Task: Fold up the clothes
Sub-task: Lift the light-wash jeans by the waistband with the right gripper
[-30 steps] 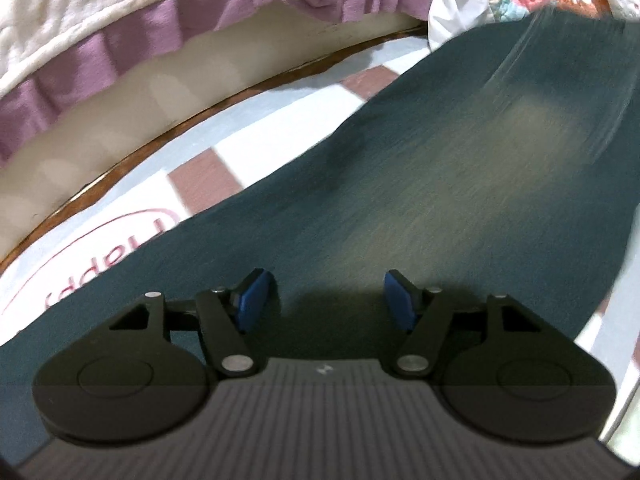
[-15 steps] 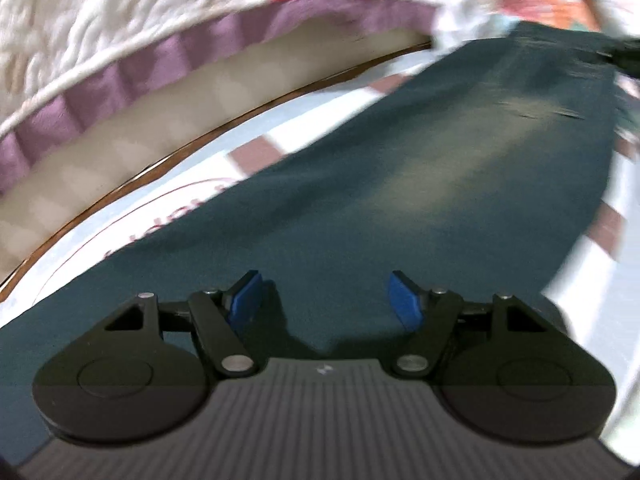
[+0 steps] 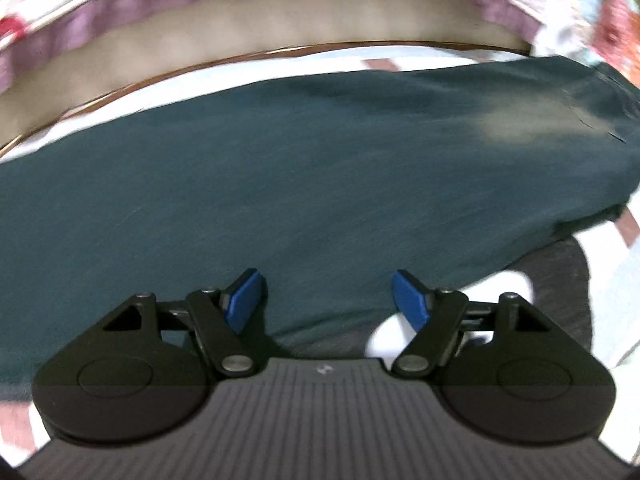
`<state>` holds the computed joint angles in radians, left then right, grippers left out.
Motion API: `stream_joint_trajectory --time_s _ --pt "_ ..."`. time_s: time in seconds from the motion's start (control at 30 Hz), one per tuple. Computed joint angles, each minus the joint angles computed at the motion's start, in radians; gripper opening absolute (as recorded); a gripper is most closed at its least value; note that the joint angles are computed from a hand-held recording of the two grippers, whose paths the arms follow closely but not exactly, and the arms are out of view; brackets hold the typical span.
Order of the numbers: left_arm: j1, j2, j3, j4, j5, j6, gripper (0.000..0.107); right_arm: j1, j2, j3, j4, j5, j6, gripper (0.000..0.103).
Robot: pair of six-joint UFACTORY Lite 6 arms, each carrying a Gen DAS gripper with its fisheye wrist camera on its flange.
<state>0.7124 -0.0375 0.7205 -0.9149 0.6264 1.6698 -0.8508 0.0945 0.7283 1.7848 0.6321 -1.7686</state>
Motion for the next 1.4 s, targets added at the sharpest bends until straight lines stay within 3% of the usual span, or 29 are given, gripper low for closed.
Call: stream_joint_trajectory --time_s 0.07,0.1,0.2,0.3,0.37,0.6,0.73,0.83,0.93,1.03,1.13,1.23,1.4 --pt "0.059 -0.003 0.009 0.045 -0.005 -0.023 0.074 -0.005 -0.013 -0.014 -0.014 0.000 0.011 0.038" --pt "0.088 0.000 0.019 0.079 -0.006 -0.050 0.074 -0.019 -0.015 -0.021 -0.031 0.020 0.039 0.047" --pt "0.191 0.018 0.058 0.100 0.051 -0.057 0.074 -0.125 0.014 -0.078 -0.041 0.226 0.082 0.070" --pt "0.283 0.079 0.120 0.015 0.189 -0.004 0.074 -0.183 0.048 -0.141 -0.017 0.341 0.061 0.070" --pt "0.289 0.078 0.130 -0.013 0.219 -0.020 0.074 -0.192 0.092 -0.145 -0.033 0.381 0.076 0.071" --pt "0.126 0.093 0.127 -0.022 0.041 -0.134 0.074 -0.088 0.049 -0.182 0.043 0.287 0.084 0.077" --pt "0.117 0.133 0.131 -0.004 -0.031 -0.106 0.074 -0.151 -0.022 -0.277 0.085 0.345 0.130 0.077" --pt "0.153 0.109 0.128 -0.010 0.022 -0.098 0.074 -0.174 -0.067 -0.312 0.034 0.358 0.159 0.077" --pt "0.184 0.098 0.144 -0.039 0.142 -0.133 0.074 -0.191 -0.124 -0.352 -0.029 0.356 0.189 0.077" --pt "0.138 0.068 0.123 -0.070 0.150 -0.136 0.074 -0.174 -0.097 -0.373 -0.047 0.366 0.179 0.077" --pt "0.082 0.061 0.109 -0.061 0.124 -0.141 0.074 -0.088 -0.028 -0.397 0.090 0.336 0.086 0.076" --pt "0.055 0.035 0.106 0.009 0.122 -0.216 0.074 -0.007 -0.004 -0.430 0.252 0.376 -0.013 0.077" --pt "0.081 -0.015 0.091 0.068 0.191 -0.222 0.074 0.151 0.052 -0.414 0.472 0.383 -0.159 0.075"
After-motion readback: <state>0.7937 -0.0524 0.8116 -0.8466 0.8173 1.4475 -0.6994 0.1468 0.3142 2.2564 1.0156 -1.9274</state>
